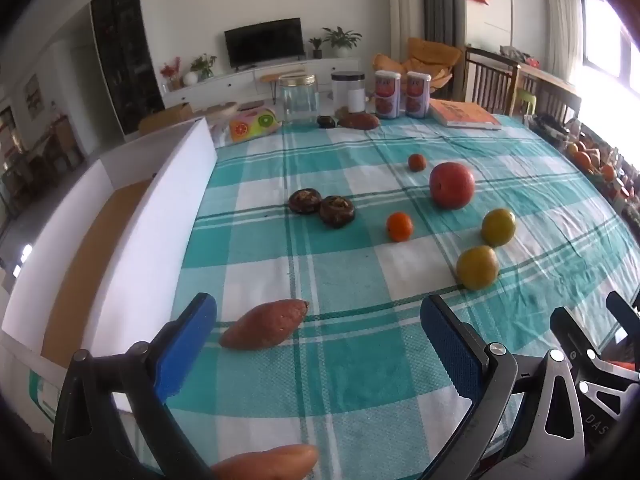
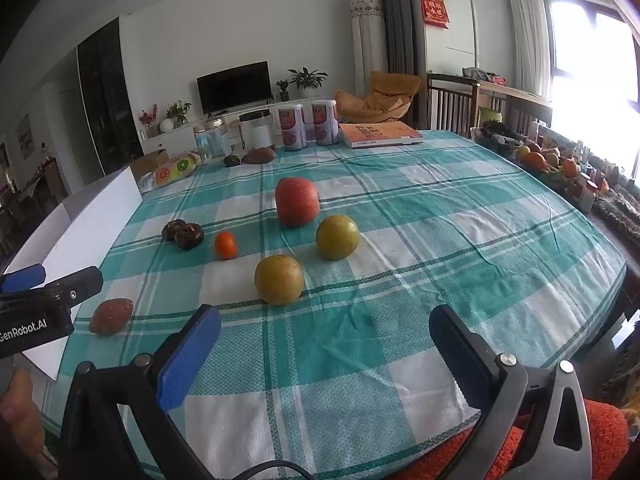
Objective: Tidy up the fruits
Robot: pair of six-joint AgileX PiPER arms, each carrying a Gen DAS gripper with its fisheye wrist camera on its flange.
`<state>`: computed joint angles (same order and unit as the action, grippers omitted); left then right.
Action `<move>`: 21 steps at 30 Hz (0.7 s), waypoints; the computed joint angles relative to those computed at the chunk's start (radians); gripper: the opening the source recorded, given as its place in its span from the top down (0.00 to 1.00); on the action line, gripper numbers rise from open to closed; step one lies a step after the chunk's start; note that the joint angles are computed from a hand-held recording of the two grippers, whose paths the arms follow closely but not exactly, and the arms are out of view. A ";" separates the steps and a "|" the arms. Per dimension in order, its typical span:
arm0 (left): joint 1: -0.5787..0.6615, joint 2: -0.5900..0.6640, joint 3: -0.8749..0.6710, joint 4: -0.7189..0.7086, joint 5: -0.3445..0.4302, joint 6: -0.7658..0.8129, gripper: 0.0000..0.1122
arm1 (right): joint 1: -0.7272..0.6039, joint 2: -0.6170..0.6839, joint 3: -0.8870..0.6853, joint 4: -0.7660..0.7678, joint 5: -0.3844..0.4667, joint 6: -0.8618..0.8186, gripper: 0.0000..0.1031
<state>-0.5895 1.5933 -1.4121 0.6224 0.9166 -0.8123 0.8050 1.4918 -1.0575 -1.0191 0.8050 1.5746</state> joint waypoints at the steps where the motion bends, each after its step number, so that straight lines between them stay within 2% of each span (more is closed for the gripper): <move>1: -0.004 0.000 0.001 0.010 0.000 -0.007 0.09 | 0.003 0.001 -0.001 -0.004 0.005 0.001 0.00; 4: -0.017 -0.008 0.025 0.035 -0.016 -0.040 0.09 | 0.005 -0.001 0.002 -0.006 0.005 0.006 0.00; 8: -0.001 -0.004 0.002 -0.004 -0.011 -0.016 0.09 | 0.005 -0.030 0.012 0.011 0.008 -0.017 0.00; 11: 0.010 -0.027 0.007 -0.012 -0.015 0.000 0.09 | -0.037 -0.036 -0.056 0.168 0.008 -0.219 0.00; 12: 0.007 -0.032 0.005 -0.010 -0.012 0.001 0.09 | -0.046 -0.025 -0.103 0.226 0.054 -0.318 0.00; 15: 0.001 -0.046 0.004 -0.011 -0.018 -0.002 0.09 | -0.012 0.060 -0.286 0.252 0.321 -0.566 0.00; 17: -0.002 -0.044 -0.001 -0.022 -0.020 0.000 0.09 | 0.010 0.064 -0.318 0.236 0.379 -0.609 0.00; 18: -0.003 -0.042 -0.004 -0.029 -0.020 0.005 0.09 | 0.015 0.047 -0.306 0.236 0.365 -0.587 0.00; 21: -0.012 -0.036 0.001 -0.034 -0.019 0.010 0.09 | -0.002 -0.013 -0.211 0.251 0.216 -0.463 0.00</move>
